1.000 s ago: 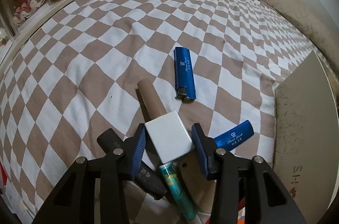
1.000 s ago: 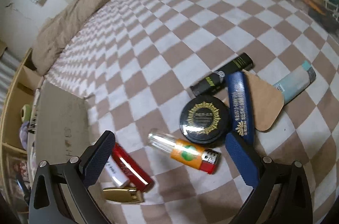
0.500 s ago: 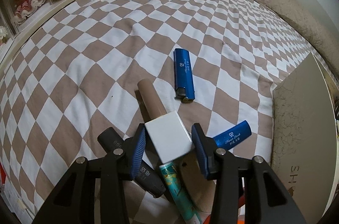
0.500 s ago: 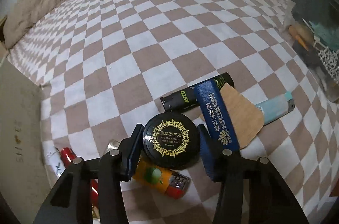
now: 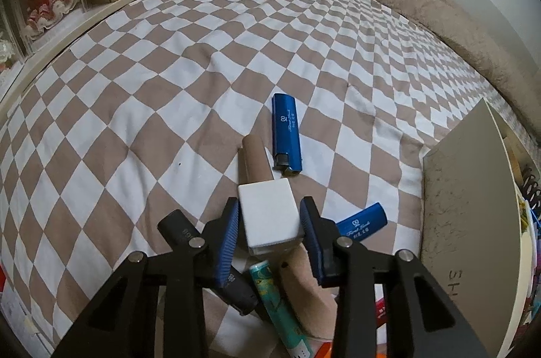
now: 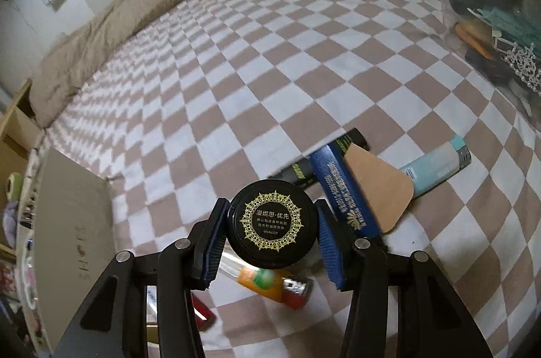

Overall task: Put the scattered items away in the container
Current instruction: 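Lift white-capped bottle with left tool while right tool lifts black jar toward box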

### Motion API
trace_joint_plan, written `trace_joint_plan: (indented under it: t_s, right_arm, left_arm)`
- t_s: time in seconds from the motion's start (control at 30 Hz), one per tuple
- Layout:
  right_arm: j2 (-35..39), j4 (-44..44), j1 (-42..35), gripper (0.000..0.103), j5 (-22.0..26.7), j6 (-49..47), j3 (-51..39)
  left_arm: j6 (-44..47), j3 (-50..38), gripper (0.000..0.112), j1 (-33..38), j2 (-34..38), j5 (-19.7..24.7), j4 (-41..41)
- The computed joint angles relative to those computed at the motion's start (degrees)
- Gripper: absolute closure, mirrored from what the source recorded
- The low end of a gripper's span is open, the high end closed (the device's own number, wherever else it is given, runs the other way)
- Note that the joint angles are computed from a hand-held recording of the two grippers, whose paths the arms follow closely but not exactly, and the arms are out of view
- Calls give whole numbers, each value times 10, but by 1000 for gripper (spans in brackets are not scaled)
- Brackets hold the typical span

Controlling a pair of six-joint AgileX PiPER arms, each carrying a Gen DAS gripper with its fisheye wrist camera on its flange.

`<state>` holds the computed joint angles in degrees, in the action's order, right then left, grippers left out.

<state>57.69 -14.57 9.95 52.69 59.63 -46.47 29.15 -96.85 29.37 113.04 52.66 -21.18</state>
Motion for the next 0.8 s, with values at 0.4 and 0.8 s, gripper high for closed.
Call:
trace_joint_plan:
  t_s: [0.4, 0.8]
  right_arm:
    - [11, -4, 17, 52, -32, 7, -8]
    - [24, 17, 9, 52, -47, -18, -3]
  left_arm:
    - [41, 31, 79, 4, -28, -30, -31]
    - [1, 10, 80, -20, -8, -15, 52]
